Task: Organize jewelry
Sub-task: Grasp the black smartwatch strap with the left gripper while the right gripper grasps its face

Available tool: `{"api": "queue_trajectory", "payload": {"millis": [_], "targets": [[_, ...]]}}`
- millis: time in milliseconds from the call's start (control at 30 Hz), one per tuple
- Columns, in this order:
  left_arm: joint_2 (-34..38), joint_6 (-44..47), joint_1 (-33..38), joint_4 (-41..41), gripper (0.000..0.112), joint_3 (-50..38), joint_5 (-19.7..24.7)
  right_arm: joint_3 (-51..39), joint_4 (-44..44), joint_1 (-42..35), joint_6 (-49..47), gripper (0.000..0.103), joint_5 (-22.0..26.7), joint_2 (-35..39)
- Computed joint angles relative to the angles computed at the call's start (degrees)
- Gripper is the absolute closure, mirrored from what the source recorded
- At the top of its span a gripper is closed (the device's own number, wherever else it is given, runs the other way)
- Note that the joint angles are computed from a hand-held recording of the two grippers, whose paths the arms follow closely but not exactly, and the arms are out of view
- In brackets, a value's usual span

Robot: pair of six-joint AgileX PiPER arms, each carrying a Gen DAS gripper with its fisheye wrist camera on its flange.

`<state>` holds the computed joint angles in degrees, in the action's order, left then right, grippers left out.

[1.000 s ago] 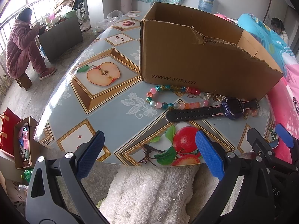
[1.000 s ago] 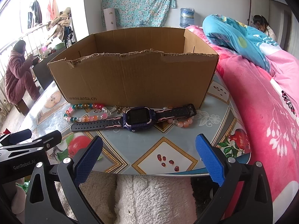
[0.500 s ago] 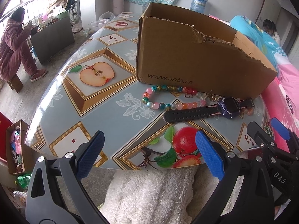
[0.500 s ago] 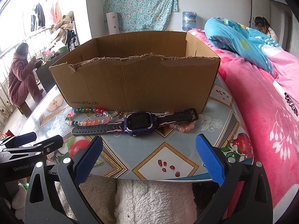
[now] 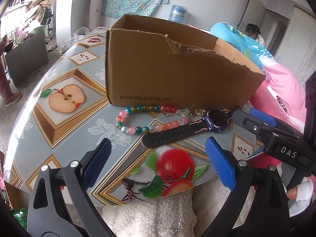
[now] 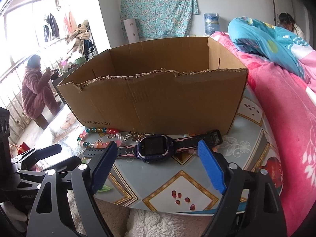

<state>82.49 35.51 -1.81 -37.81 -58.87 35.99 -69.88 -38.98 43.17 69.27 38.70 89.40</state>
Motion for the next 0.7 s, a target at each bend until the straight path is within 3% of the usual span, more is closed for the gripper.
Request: {"api": "queue_trajectory", "payload": {"millis": [200,300,533,633,700], "targets": [[6.29,1.04,0.88,-3.4,0.044,-4.54,5.23,-2.02,12.72,-5.68,-12.79,0.043,-6.79,3.58],[7.59,0.57,0.33,-3.73,0.044,-5.75,5.15,-2.63,15.16,-6.55,-16.2,0.044,-8.26,4.83],[10.5,3.41,2.74,-11.22,0.044,-7.56,9.83,-2.1,18.53,-7.72,-20.37,0.044,-10.33,5.33],[13.01,6.83,6.65,-18.35,0.044,-8.56,17.25,-0.75,25.72,-9.61,-26.81,0.044,-12.9,4.61],[14.26,6.99,7.25,-21.03,0.044,-8.76,19.27,-0.41,29.33,-9.99,-30.29,0.044,-13.52,4.34]]}}
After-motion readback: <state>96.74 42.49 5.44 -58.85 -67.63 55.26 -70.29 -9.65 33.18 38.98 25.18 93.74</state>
